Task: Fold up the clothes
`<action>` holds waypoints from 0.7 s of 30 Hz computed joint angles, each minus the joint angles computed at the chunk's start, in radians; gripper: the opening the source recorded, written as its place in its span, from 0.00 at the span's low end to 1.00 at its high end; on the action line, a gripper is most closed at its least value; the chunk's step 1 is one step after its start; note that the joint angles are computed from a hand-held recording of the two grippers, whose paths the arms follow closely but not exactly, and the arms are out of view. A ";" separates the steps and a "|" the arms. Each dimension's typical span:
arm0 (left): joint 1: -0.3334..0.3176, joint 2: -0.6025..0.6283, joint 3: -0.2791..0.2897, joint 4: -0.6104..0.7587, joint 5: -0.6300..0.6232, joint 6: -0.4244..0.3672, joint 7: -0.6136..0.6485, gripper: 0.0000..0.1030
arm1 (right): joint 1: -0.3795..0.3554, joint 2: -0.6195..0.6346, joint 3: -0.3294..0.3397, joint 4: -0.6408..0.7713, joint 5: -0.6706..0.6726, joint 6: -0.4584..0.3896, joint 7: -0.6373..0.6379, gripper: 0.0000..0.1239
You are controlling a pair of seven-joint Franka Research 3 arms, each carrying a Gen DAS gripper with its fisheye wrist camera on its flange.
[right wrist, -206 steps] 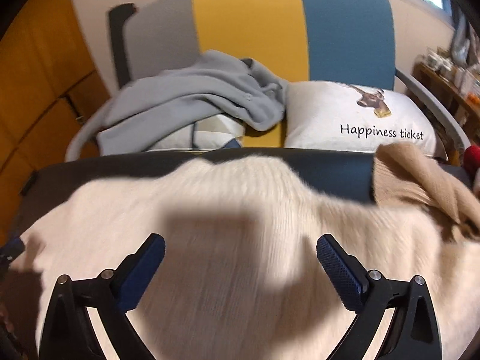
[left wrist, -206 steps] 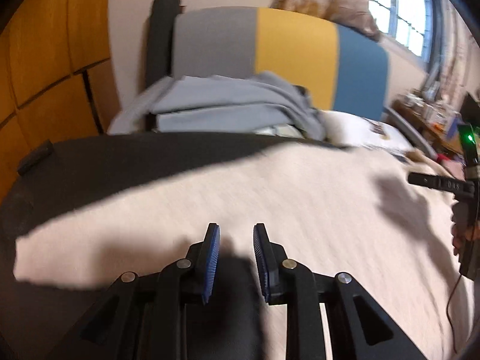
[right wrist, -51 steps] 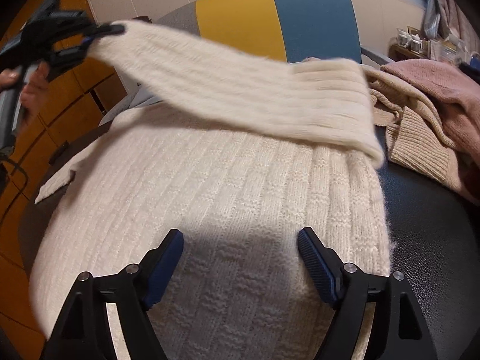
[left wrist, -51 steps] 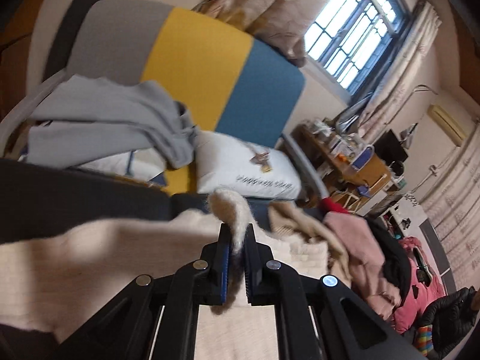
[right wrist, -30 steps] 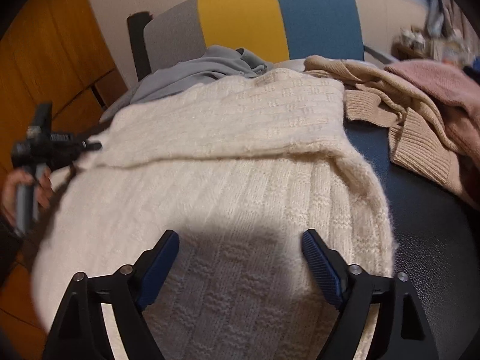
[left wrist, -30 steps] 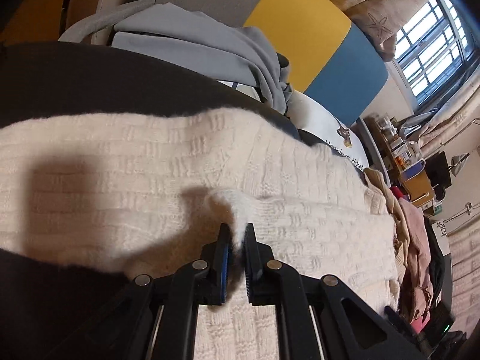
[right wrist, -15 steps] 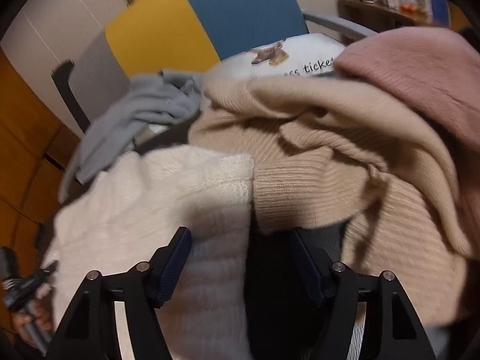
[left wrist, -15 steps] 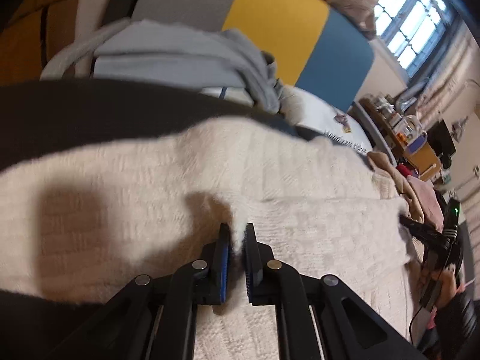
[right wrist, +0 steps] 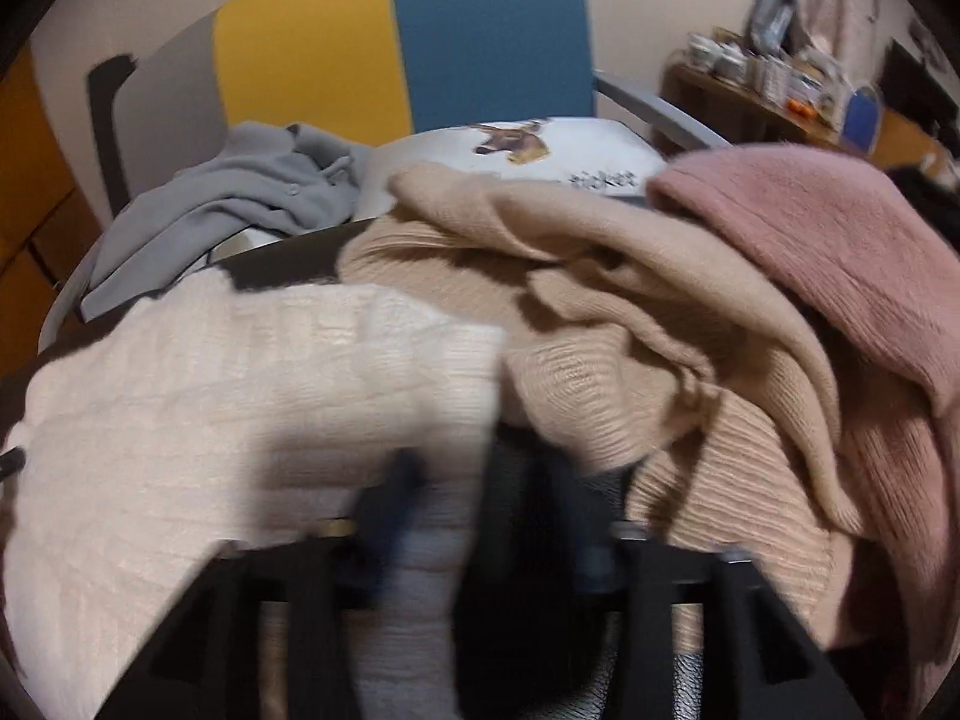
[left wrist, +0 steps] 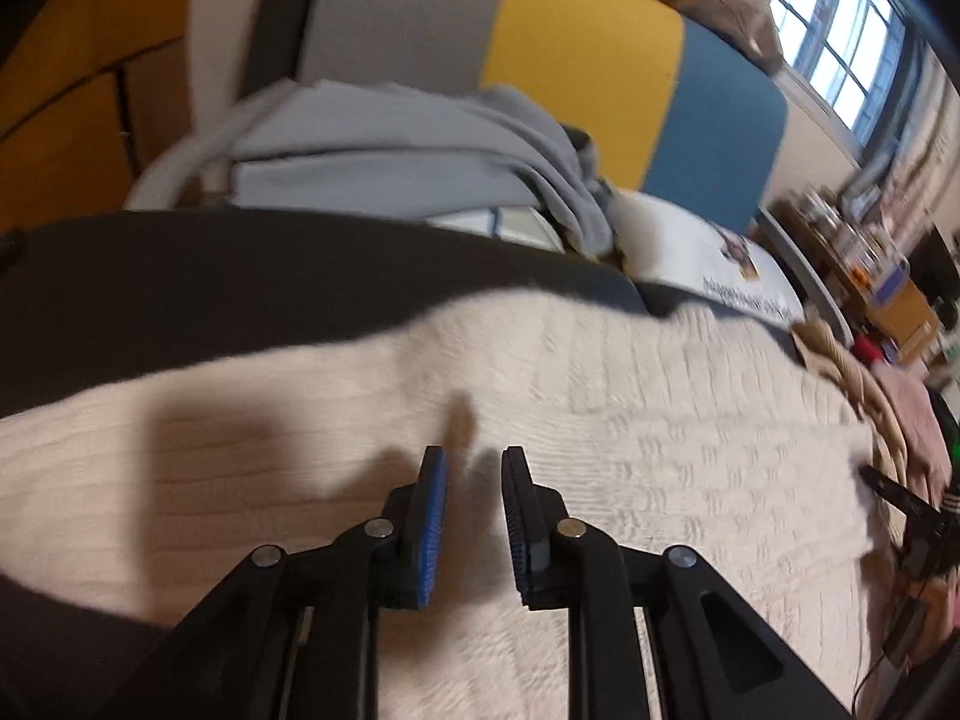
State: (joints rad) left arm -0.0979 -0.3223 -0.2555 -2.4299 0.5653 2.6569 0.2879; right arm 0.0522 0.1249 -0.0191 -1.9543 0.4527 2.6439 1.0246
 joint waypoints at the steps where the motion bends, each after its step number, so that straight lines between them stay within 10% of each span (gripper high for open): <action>1: 0.012 -0.024 -0.019 -0.008 0.029 -0.010 -0.037 0.18 | -0.007 -0.020 0.008 -0.016 0.046 0.013 -0.043 0.51; 10: -0.008 0.033 -0.080 -0.014 0.132 0.024 -0.136 0.22 | 0.034 -0.169 0.012 -0.122 0.310 -0.120 -0.359 0.48; 21: -0.056 -0.101 -0.017 -0.196 0.041 0.198 -0.285 0.22 | 0.104 -0.235 0.001 -0.305 0.216 0.088 -0.287 0.51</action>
State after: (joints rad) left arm -0.1535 -0.4231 -0.2726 -2.6262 0.6062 2.8551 0.0030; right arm 0.1567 -0.1102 -0.0179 -2.2598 0.6688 2.7321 0.7377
